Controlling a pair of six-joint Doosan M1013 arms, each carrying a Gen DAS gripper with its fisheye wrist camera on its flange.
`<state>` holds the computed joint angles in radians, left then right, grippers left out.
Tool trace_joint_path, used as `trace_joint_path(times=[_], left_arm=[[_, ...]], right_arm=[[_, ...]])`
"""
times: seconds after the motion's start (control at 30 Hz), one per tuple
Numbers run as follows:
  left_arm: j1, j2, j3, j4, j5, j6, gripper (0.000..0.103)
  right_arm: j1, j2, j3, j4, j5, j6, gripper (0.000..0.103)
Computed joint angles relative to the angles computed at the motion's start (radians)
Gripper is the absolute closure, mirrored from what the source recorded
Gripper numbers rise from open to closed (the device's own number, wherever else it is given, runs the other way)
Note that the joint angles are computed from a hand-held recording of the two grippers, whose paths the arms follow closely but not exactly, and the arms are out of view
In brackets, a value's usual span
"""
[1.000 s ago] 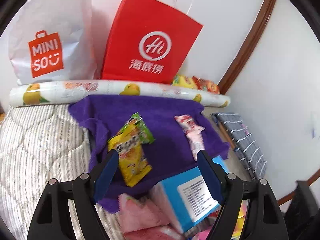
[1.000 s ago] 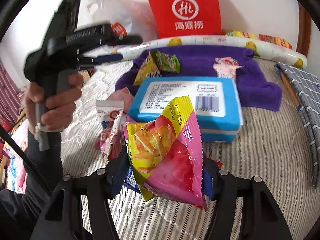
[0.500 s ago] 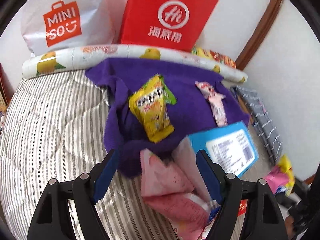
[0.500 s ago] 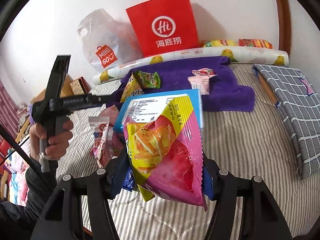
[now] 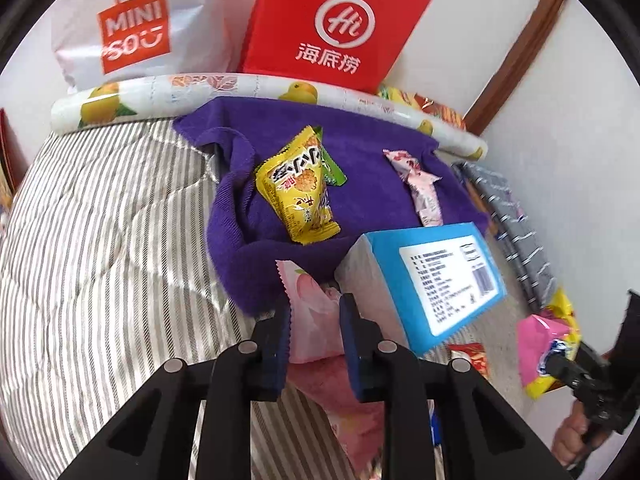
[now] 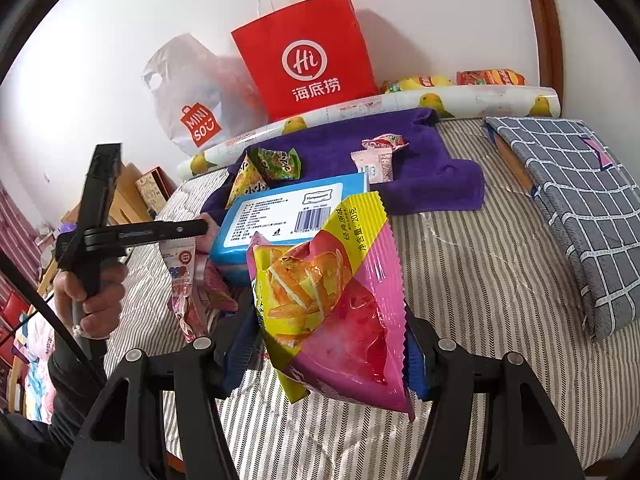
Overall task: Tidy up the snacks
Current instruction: 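Grasp the pink peach candy packet with the left tool while the right tool holds the chip bag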
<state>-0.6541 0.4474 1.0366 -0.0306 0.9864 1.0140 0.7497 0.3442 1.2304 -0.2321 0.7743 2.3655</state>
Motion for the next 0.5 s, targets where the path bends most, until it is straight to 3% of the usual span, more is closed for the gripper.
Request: trace_joint_path(times=[0.33, 0.5], left_arm=[[0.003, -0.101, 0.127, 0.054, -0.037, -0.109, 0.083], [0.002, -0.109, 0.152, 0.076, -0.002, -0.145, 0.081]], right_arm=[[-0.001, -0.022, 0.032, 0.0, -0.03, 0.018, 0.041], [0.002, -0.027, 0.04, -0.001, -0.032, 0.022, 0.041]])
